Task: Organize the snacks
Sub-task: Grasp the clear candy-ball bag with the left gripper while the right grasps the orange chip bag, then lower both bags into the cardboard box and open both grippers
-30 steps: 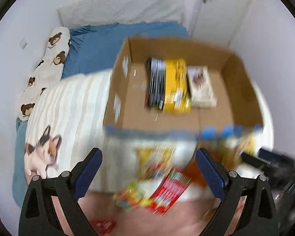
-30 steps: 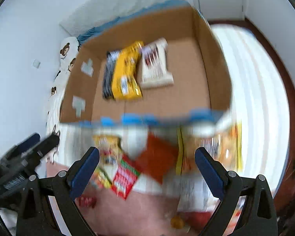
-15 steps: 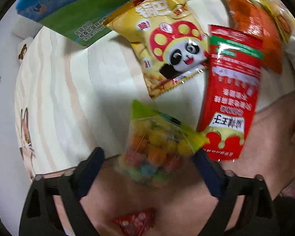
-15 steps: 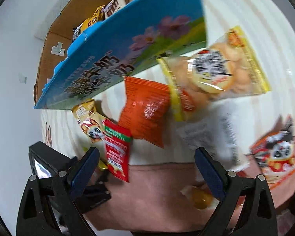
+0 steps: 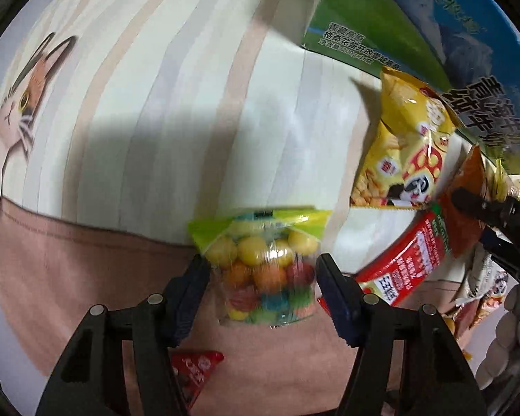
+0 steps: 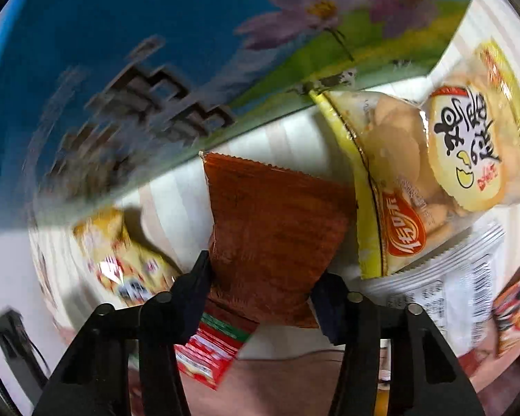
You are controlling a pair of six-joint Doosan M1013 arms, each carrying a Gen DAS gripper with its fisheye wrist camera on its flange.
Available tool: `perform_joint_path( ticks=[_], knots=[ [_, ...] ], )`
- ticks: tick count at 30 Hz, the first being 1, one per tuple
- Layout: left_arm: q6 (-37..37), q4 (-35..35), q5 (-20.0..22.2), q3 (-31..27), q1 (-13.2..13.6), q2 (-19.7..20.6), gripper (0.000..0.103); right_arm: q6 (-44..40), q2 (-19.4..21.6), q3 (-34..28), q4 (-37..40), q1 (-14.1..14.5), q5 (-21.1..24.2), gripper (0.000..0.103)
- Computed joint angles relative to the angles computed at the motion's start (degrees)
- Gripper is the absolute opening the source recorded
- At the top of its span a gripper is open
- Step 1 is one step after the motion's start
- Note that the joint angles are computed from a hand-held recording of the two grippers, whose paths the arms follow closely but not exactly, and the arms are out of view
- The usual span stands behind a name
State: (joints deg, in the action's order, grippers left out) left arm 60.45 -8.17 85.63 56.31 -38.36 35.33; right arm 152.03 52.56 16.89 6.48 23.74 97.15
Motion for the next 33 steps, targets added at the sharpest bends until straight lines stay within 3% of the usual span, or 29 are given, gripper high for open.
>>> perform_joint_path(
  ticks=[7,10,12,15,19,22,25,29,33],
  knots=[
    [-0.48,-1.94,-0.24,1.89,-0.68,0.32,0.062,-7.78,-3.89,6.47,1.60,1.03,2.05,0.052],
    [-1.03,0.56,-1.61,2.31,-1.66,0.37,0.061,-11.43,-4.53,8.01,3.29,1.72,3.79,0.052],
    [-1.62,3.05,-2.63,2.72,-2.57,-0.08,0.051,-13.20,-4.32,7.75,3.36,2.21,5.28,0.052],
    [-2.14,3.87,-3.94,5.43,-3.49,-1.71,0.049,-14.99,-4.52,8.39,3.62,3.00,6.18,0.052],
    [-2.71,3.93,-3.43,8.51,-4.56,-3.18,0.049,-15.72,-5.58,10.89,4.27,3.64,4.80,0.054],
    [-3.77,4.11,-4.33,9.63,-5.10,-3.40,0.051,-13.37,-8.14,16.51,4.14,3.41,0.78,0.063],
    [-5.12,4.10,-4.44,9.64,-5.26,-3.30,0.051,-9.78,-9.74,20.33,4.49,3.18,-3.60,0.064],
    [-5.42,4.58,-4.99,10.39,-4.91,-4.35,0.047,-7.48,-10.78,21.64,1.97,3.54,-5.54,0.052],
    [-6.28,3.60,-6.26,11.09,-5.07,-6.35,0.046,-6.89,-12.52,22.51,0.68,3.56,-8.10,0.050]
  ],
)
